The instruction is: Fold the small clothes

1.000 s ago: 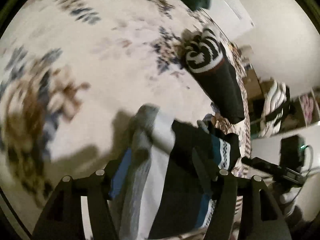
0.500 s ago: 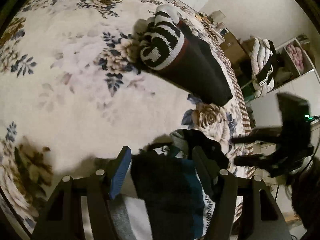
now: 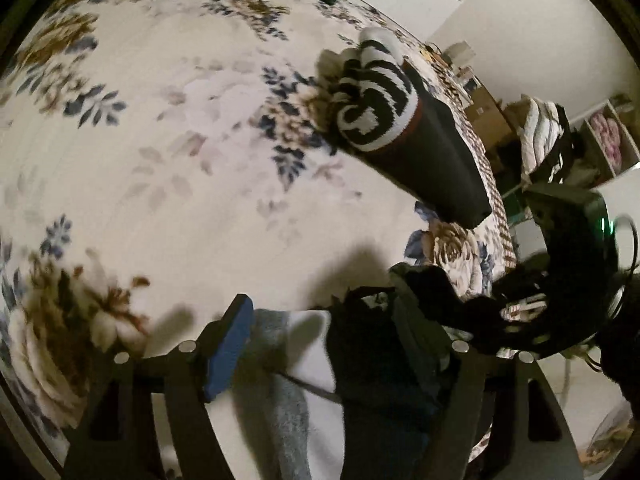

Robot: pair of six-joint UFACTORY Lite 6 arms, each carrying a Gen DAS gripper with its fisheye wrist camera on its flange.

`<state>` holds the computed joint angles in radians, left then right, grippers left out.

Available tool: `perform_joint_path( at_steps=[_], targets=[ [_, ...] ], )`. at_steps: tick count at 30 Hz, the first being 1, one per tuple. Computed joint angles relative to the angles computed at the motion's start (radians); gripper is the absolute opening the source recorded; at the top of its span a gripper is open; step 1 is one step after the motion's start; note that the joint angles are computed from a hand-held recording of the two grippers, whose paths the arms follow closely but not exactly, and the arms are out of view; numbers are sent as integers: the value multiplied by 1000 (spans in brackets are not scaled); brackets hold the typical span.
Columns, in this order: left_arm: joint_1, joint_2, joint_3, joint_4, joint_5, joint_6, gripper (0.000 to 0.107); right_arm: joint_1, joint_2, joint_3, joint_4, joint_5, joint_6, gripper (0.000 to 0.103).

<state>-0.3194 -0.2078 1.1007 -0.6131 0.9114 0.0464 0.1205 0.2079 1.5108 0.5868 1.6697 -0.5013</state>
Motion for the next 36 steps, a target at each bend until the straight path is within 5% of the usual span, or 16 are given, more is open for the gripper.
perform_joint_path(
  at_steps=[4,12,14,19,24,26,27,29,34,36],
  targets=[
    [46,-23,-53,-90,4,65,71,-122,16,-121,229,147,123,25],
    [31,55,-75,-193,-21,149,72,-409,112,-381,242,-102,303,25],
    [16,70,-72,-189,-32,147,72,-361,45,-321,185,-116,255,30],
    [4,68,-88,-183,-56,134,72,-292,-148,-181,82,-88,146,65],
    [-16,58,-113,-170,-82,108,72,-162,-229,-236,-62,-140,144,67],
    [-21,49,-116,-159,-86,96,72,-131,-282,-277,-84,-188,90,56],
    [-24,46,-115,-151,-88,87,72,-113,-296,-283,-79,-200,77,28],
    [-19,26,-122,-145,-81,87,72,-96,-295,-258,-43,-164,74,24],
    [5,-31,-160,-162,-66,97,72,-207,-266,-336,314,174,170,22],
    [13,-41,-178,-194,-63,110,72,-233,-268,-411,357,227,238,22]
  ],
)
